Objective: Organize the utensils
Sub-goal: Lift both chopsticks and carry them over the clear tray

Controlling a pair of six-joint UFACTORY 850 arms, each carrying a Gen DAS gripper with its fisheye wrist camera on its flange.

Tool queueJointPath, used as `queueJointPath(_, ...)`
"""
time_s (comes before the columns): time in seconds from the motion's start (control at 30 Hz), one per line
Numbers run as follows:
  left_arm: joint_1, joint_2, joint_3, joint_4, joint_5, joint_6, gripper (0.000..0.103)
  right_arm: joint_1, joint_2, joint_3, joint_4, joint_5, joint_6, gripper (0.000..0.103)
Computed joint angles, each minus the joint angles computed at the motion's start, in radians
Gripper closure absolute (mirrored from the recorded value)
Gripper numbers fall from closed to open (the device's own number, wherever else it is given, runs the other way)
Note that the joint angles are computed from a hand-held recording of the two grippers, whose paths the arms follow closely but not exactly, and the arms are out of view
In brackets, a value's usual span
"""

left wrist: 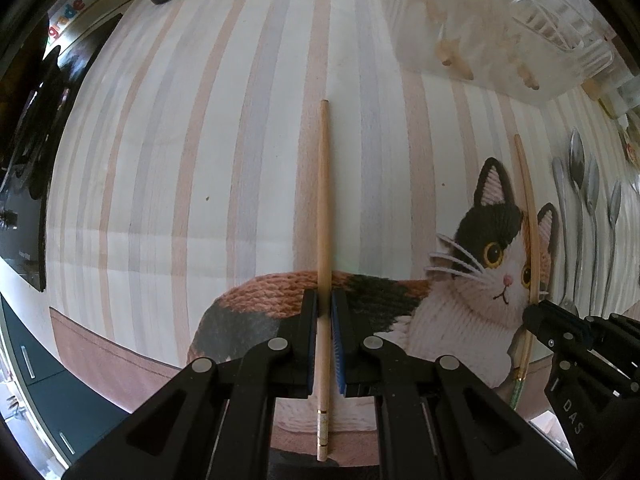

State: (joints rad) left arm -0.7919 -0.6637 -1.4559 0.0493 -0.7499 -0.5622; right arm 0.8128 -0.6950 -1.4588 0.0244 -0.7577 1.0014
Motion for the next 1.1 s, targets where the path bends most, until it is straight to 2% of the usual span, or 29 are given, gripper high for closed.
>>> queueJointPath(0.2,-0.023,-0.014,-0.019,0.060,-0.015,-0.058,0.098,0.014,0.022,0.051,-0.036,0.074,0.077,0.096)
queueJointPath(0.3,-0.035,0.008,-0.006,0.108,-0.007,-0.110,0.099,0.012,0.053,0.097,-0.020,0.114,0.095,0.096)
queueJointPath(0.43,-0.046,0.039,-0.013,0.166,-0.015,-0.161,0.099,0.021,0.105,0.141,-0.082,0.140,0.152,0.096)
queueJointPath(0.87,-0.041,0.146,-0.062,0.288,0.004,-0.252,0.099,0.052,0.248,0.148,-0.333,0.122,0.327,0.096)
queueJointPath(1.1,-0.018,0.138,-0.182,0.271,0.016,-0.208,0.098,0.008,0.304,0.114,-0.416,0.124,0.354,0.096)
